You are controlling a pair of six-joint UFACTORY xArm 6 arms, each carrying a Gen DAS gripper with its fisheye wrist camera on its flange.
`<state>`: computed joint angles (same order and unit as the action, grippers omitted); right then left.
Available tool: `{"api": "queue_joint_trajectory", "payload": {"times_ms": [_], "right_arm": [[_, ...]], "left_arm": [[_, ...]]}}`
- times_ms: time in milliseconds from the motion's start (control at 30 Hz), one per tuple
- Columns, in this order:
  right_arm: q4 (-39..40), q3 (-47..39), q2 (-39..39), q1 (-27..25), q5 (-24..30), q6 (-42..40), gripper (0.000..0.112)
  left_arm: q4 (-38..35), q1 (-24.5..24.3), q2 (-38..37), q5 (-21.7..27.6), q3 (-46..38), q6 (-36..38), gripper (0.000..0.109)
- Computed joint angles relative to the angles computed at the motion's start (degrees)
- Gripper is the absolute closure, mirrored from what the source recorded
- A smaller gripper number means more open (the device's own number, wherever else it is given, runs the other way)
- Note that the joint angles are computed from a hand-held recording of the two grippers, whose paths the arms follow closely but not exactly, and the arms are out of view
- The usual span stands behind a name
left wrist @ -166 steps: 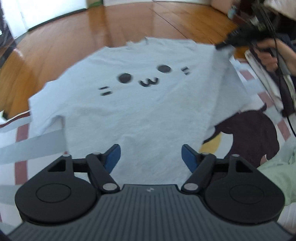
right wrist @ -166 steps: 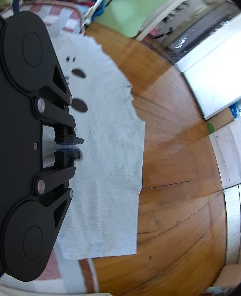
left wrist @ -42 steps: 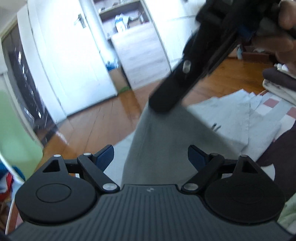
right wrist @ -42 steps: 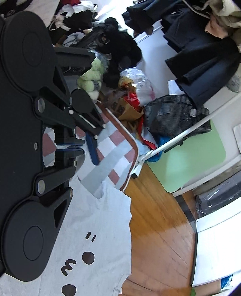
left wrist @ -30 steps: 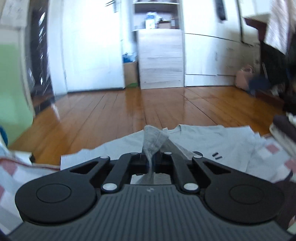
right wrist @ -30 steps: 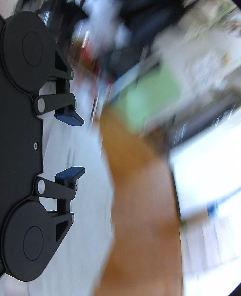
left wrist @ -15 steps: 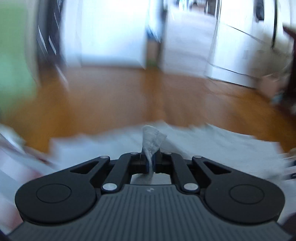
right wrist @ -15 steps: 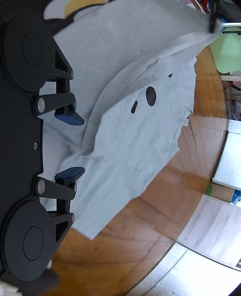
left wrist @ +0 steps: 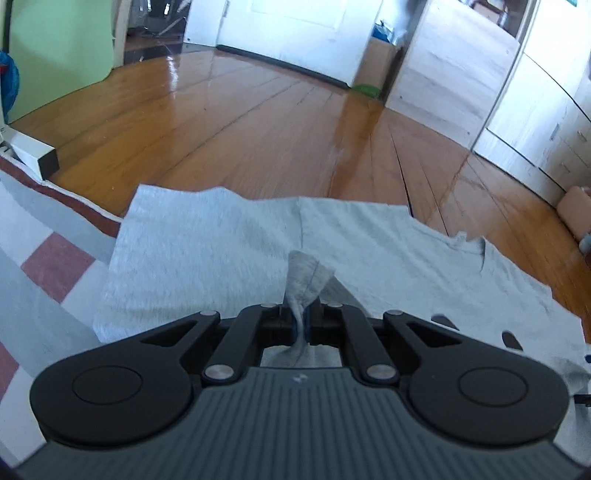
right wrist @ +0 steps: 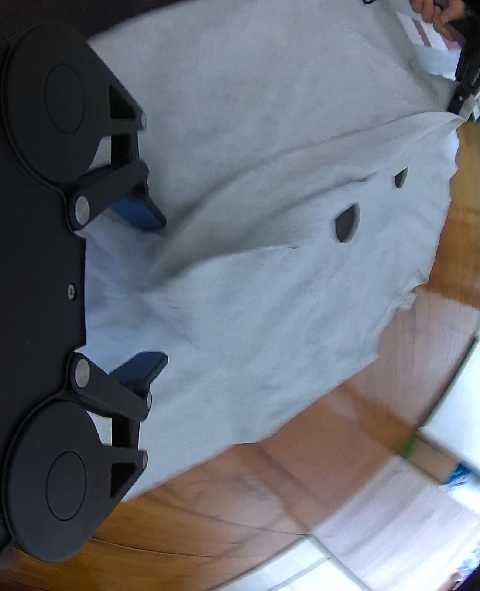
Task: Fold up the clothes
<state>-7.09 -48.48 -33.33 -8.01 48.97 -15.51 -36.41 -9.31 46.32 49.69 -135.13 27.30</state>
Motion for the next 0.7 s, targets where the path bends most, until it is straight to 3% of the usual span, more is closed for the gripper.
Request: {"api": "queue_joint_trajectory", "payload": {"times_ms": [33, 133, 167, 200, 267, 367, 433, 467, 500, 600, 700], "right_arm": [[1.55, -0.95, 1.36, -0.62, -1.77, -0.91, 0.04], [8.94, -4.25, 5.38, -3.55, -5.52, -0.84, 0.075], [11.29, -5.45, 6.71, -4.5, -6.4, 0.05, 0.104], [11.24, -6.11, 7.43, -5.21, -6.62, 2.35, 0.107], [10.75, -7.51, 8.91, -6.46, -6.98, 7.34, 0.107], [14.67, -7.29, 9.02, -7.74, -7.9, 10.42, 0.106], [14.9, -6.58, 9.17, -8.2, -8.04, 14.7, 0.093], [15.04, -6.26, 9.27, -8.44, -8.1, 16.82, 0.078], [15.27, -5.91, 9.37, -8.68, -8.2, 18.81, 0.074], [18.08, -3.02, 8.87, -9.93, -9.68, 21.05, 0.074], [19.36, 1.67, 6.73, -9.52, -15.64, 23.96, 0.075]], "left_arm": [[-0.63, 0.29, 1.47, 1.14, -2.43, -1.0, 0.105], [2.63, 0.06, 2.83, 2.56, -4.52, -2.68, 0.105], [5.87, -0.25, 2.64, 3.33, -4.34, -2.74, 0.105], [9.12, -0.59, 2.54, 4.17, -4.31, -2.81, 0.105], [10.58, -0.58, 1.86, 4.9, -2.92, -2.98, 0.105], [6.49, 0.25, 2.07, 4.92, -2.57, -3.82, 0.105], [5.38, 0.59, 4.11, 6.05, -5.96, -5.08, 0.105], [5.17, 0.62, 4.84, 6.41, -7.16, -5.31, 0.105], [5.27, 0.55, 5.23, 6.67, -7.78, -5.46, 0.105], [5.43, 0.36, 6.36, 8.23, -9.33, -5.7, 0.104], [1.88, 0.21, 3.78, 7.31, -5.54, -1.21, 0.104]]}}
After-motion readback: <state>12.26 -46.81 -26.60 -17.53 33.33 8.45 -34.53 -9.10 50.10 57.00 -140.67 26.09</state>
